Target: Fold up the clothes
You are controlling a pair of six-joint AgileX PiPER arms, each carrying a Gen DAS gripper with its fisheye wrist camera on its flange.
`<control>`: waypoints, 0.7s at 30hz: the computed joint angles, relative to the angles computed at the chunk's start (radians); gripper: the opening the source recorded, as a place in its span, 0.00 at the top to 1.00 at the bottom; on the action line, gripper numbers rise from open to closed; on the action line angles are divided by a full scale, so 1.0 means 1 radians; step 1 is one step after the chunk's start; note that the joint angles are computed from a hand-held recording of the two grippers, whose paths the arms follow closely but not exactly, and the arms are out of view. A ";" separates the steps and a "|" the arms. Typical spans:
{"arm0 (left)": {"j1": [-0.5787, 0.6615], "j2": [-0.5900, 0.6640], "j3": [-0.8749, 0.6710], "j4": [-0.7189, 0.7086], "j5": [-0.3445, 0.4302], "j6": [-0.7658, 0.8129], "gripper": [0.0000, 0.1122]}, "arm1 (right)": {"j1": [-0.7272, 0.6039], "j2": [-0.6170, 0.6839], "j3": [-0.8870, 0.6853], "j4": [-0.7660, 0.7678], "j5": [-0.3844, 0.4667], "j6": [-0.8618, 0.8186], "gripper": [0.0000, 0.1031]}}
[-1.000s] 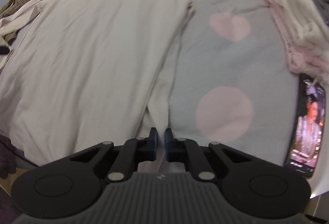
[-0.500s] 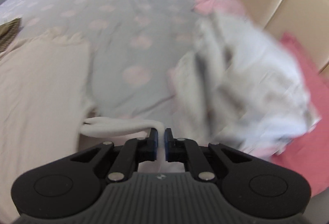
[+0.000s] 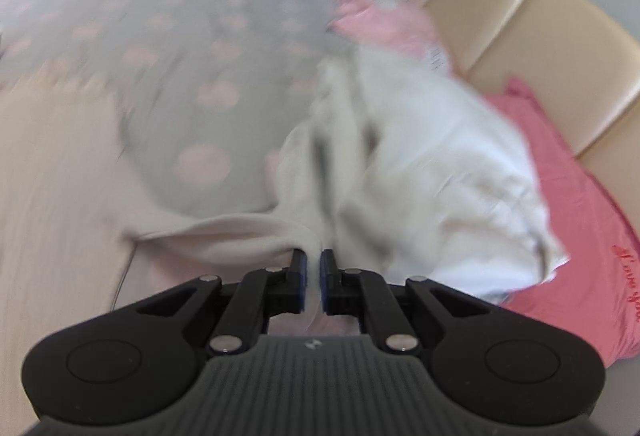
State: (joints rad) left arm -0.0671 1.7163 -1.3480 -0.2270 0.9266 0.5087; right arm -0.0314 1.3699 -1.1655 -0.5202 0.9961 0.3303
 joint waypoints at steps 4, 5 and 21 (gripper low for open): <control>0.002 0.008 -0.007 0.000 0.001 0.002 0.87 | 0.023 -0.004 0.105 0.134 0.044 -0.122 0.92; 0.003 0.011 -0.009 -0.002 0.002 0.003 0.87 | 0.028 0.002 0.133 0.173 0.049 -0.151 0.92; -0.073 0.112 -0.211 -0.058 0.058 -0.054 0.82 | -0.069 0.111 -0.014 0.467 -0.069 -0.389 0.71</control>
